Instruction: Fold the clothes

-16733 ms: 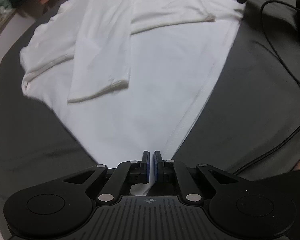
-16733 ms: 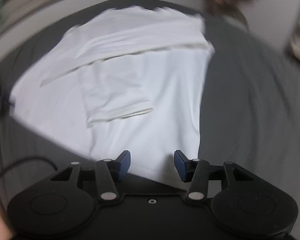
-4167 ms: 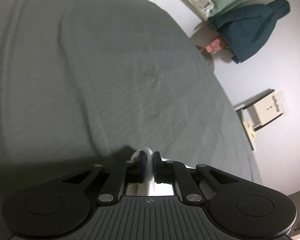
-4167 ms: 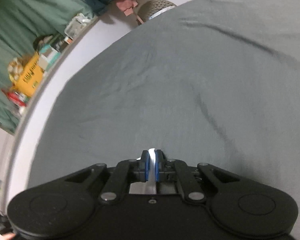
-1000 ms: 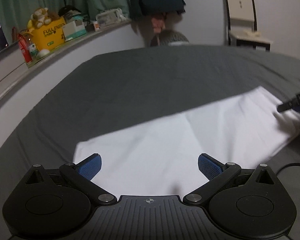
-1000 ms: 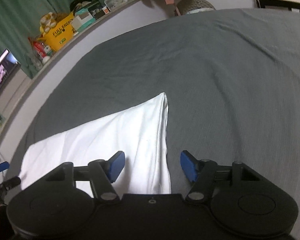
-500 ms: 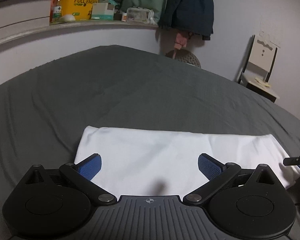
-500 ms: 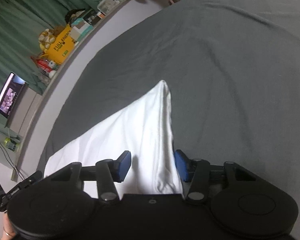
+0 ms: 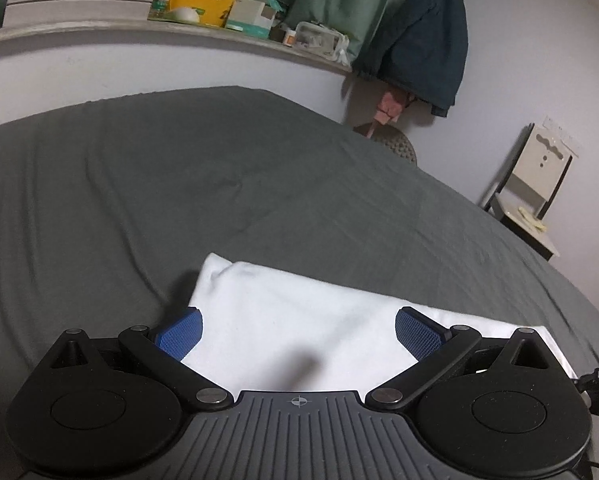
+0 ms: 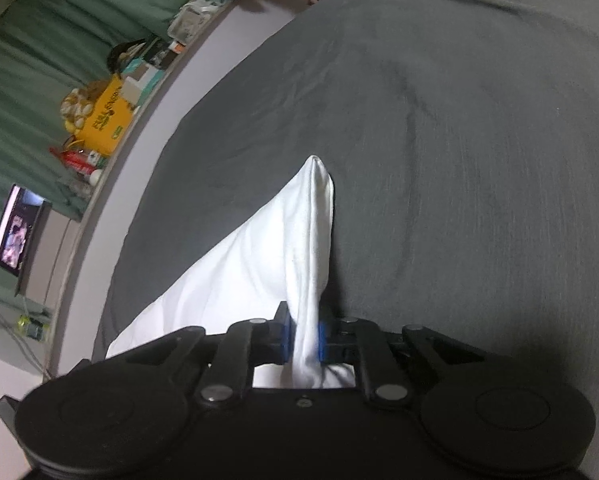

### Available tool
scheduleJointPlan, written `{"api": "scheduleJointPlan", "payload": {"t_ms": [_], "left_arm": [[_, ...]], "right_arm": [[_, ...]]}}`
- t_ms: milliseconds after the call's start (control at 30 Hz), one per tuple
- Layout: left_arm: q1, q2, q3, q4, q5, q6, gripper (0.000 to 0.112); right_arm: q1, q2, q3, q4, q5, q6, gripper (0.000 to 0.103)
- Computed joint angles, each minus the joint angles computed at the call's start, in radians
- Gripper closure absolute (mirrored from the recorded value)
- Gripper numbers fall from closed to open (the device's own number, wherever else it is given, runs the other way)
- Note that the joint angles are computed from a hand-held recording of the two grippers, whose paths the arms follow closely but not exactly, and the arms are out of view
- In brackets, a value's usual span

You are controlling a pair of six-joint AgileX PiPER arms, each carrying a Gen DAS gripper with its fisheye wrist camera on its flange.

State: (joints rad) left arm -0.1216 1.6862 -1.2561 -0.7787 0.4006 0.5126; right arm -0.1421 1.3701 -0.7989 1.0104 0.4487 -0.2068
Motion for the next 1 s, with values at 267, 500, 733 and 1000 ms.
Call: {"api": "scheduleJointPlan", "payload": {"t_ms": [267,500,733,1000], "left_arm": [[0.028,0.036,0.003,-0.107,-0.027,0.022,0.009],[0.037,0.041,0.019,-0.184,-0.055,0.065,0.009],[0.061,0.030,0.047,-0.273,-0.089,0.099,0.009],[0.093,0.016,0.090,-0.364,-0.204,0.066,0.009]], "right_arm": [[0.117,-0.039,-0.113,-0.445,0.007,0.408,0.093],[0.283,-0.024,-0.342,-0.800,0.100,0.684,0.093],[0.513,0.136,-0.687,-1.059,0.246,0.813,0.093],[0.687,0.459,-1.173,-1.145,0.481,0.756,0.093]]}}
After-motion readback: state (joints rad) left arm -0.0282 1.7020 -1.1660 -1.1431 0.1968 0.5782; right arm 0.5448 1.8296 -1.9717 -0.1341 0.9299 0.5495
